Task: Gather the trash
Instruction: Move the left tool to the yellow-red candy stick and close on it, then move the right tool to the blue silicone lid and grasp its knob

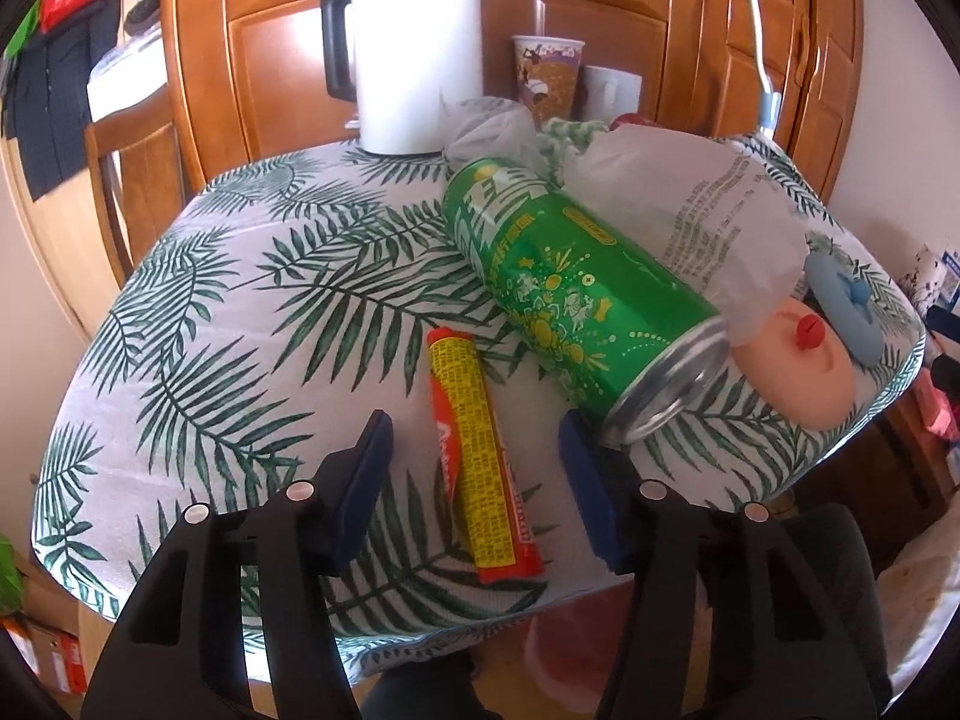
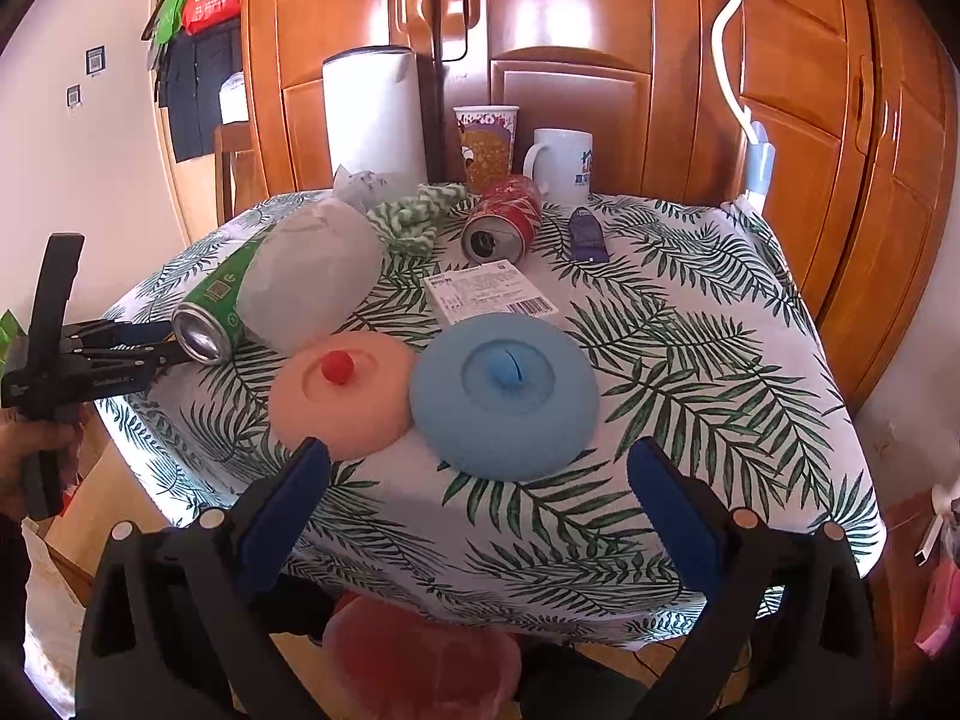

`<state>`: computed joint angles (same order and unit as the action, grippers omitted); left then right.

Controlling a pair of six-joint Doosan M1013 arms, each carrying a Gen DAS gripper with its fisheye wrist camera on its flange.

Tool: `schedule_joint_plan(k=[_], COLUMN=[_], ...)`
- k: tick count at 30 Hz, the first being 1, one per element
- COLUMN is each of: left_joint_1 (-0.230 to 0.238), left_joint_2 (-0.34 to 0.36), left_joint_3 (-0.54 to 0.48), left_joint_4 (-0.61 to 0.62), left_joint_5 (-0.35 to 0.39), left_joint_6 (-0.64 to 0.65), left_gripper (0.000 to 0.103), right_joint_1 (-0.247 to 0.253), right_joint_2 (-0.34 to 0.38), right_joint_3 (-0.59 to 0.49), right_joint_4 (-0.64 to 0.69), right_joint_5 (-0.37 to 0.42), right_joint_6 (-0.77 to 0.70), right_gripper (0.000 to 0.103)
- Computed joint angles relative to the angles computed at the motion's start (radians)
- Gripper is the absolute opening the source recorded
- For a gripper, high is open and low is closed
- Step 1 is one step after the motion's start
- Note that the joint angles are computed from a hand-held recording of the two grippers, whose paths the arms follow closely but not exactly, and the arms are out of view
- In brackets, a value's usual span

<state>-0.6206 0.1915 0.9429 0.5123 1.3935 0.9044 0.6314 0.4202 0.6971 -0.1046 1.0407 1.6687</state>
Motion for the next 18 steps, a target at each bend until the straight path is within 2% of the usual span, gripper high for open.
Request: schedule_joint_plan(k=[1, 3, 7, 8, 12, 13, 18], left_joint_1=[-0.001, -0.002, -0.009, -0.008, -0.006, -0.008, -0.012], left_joint_2=[-0.001, -0.009, -0.015, -0.016, -0.024, -0.024, -0.024], left_joint_3=[0.002, 0.015, 0.024, 0.026, 0.036, 0.036, 0.038], left_joint_4=[0.002, 0.0, 0.008, 0.007, -0.002, 0.002, 0.011], left_joint_5=[-0.003, -0.024, -0.031, -0.034, -0.05, -0.048, -0.047], left_joint_6=[-0.004, -0.016, -0.021, -0.022, -0.026, -0.025, -0.036], left_gripper=[0.055, 0.044, 0.029, 0.022, 0.019, 0.019, 0.019], right_joint_1=[0.0, 0.001, 0.0, -0.001, -0.004, -0.005, -0.015], right_joint_2=[0.0, 0.002, 0.005, 0.007, 0.017, 0.023, 0.068], right_joint_3=[0.0, -0.003, -0.007, -0.009, -0.024, -0.034, -0.102], right_joint_4=[0.0, -0.001, -0.003, -0.001, 0.0, 0.005, 0.049], right_joint_5=[-0.001, -0.003, -0.005, -0.005, -0.002, 0.003, 0.043], right_joint_6=[0.0, -0.001, 0.0, -0.001, -0.005, -0.011, -0.054], right_gripper=[0.098, 0.098, 0.098, 0.098, 0.096, 0.094, 0.063])
